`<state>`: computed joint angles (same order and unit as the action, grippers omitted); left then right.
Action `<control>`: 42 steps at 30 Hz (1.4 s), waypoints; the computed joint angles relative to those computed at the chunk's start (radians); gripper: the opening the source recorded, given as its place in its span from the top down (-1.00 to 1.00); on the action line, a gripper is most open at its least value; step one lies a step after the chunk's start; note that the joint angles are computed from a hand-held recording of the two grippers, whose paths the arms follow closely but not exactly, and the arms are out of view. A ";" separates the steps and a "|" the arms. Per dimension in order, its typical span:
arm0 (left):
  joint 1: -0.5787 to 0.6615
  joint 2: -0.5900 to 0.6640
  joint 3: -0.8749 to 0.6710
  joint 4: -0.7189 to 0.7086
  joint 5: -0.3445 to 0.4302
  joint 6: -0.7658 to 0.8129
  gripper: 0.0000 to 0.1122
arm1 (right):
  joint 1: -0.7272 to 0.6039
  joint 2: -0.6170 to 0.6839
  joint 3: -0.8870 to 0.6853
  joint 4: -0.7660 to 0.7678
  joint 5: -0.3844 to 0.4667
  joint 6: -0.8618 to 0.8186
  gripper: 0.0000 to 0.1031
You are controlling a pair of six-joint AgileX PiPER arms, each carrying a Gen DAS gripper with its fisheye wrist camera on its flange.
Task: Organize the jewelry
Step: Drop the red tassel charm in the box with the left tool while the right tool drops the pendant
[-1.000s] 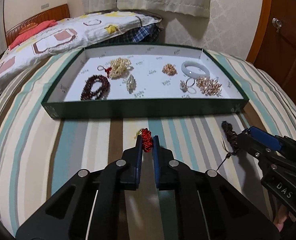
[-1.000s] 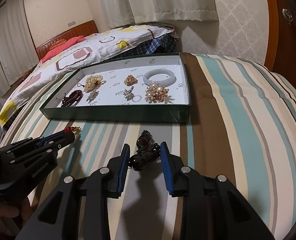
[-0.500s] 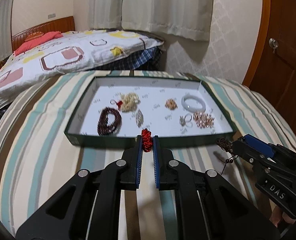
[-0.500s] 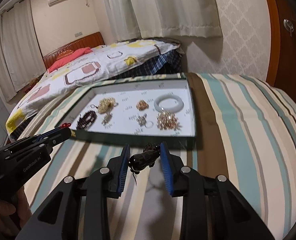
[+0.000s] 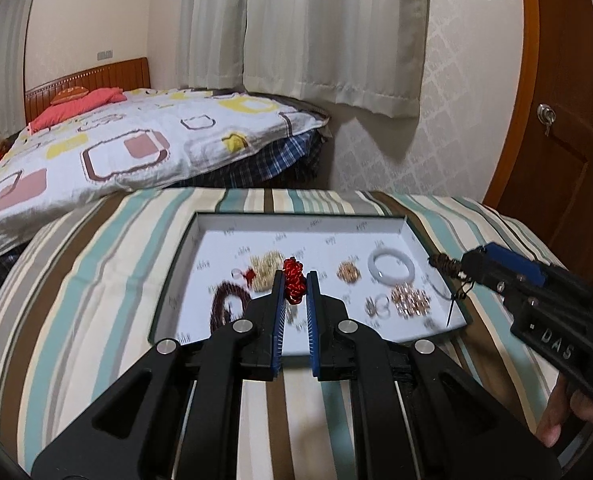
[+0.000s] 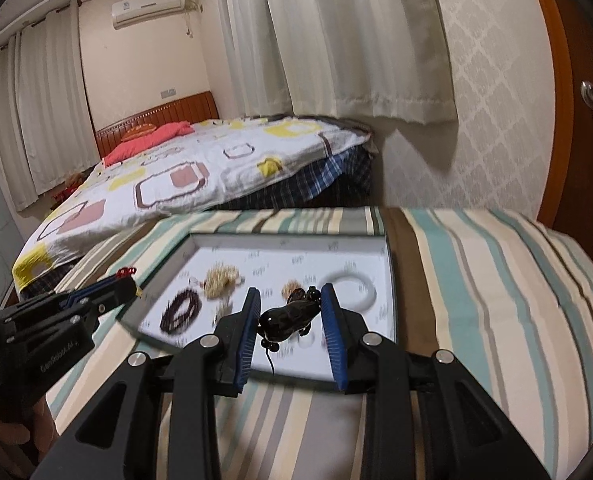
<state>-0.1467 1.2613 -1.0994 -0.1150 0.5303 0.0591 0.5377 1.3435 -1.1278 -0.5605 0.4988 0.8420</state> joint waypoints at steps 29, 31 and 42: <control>0.097 0.670 -0.650 -0.007 0.189 0.067 0.82 | -0.194 0.558 -0.564 0.504 0.108 -0.536 0.38; 0.096 0.701 -0.689 0.003 0.214 0.059 0.82 | -0.209 0.594 -0.611 0.545 0.150 -0.564 0.38; 0.095 0.850 -0.901 0.020 0.382 0.046 0.81 | -0.238 0.704 -0.774 0.612 0.305 -0.606 0.38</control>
<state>-0.0514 2.1117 -2.0000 -0.0946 0.9127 0.1051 0.2998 2.0472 -1.9020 0.0514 0.8037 0.2360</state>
